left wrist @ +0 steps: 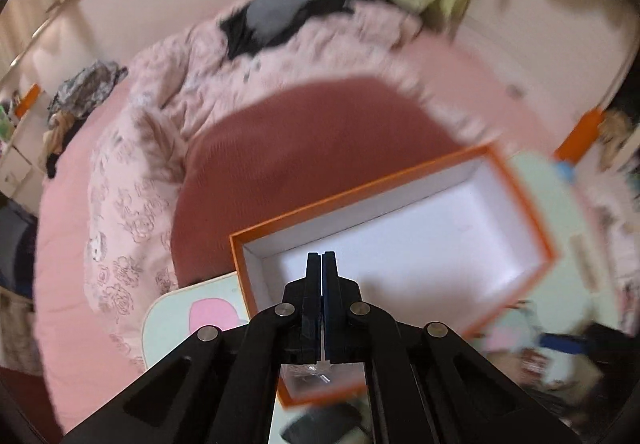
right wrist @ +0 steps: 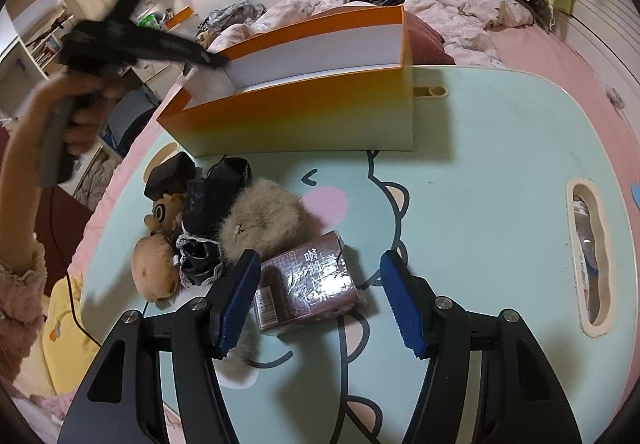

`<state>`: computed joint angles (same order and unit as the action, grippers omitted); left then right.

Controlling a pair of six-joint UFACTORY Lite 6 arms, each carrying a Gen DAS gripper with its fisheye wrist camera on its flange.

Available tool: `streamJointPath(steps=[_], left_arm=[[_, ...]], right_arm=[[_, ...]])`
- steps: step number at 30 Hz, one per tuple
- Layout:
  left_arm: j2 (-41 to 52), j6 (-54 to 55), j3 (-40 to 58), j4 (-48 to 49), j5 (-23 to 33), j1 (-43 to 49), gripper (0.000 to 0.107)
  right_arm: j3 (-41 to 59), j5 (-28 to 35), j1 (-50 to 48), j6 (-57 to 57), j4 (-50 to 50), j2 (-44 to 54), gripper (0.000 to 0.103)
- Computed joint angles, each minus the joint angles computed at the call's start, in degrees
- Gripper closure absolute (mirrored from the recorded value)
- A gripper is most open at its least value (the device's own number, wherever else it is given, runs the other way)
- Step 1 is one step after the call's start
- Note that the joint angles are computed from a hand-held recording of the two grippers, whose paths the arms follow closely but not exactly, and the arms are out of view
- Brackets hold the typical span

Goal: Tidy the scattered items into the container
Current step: 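Lift the clear wrapped ball out of the box onto the table with the left gripper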

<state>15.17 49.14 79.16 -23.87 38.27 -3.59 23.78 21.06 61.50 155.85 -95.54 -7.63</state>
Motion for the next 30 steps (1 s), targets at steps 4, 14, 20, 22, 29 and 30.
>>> streamJointPath(steps=[4,14,20,22,29,30], left_arm=[[-12.02,14.45,-9.34,-11.93,7.86,7.37,0.106],[-21.16,35.82,-38.43,-25.05,7.06,28.01,0.106],[-20.94,54.23,-51.37,-41.16,2.66,33.9,0.101],[-21.85,55.46,-52.74,-42.49,1.3,33.43,0.057],[-28.71,59.23,-54.72,-38.87,14.76,46.16,0.022],[-30.65,59.16,-55.53,-37.7,15.52,47.88,0.019]], right_arm=[[0.01,0.41,0.42,-1.07,1.04,-0.5,0.04],[1.45,4.26,4.77,-12.68,14.65,-1.7,0.04],[4.56,11.09,12.62,-18.01,25.46,2.68,0.04],[4.75,12.55,14.47,-15.21,25.58,3.91,0.04],[7.02,19.14,19.21,-14.97,28.16,5.76,0.04],[7.3,20.8,20.59,-15.37,28.7,5.01,0.04]])
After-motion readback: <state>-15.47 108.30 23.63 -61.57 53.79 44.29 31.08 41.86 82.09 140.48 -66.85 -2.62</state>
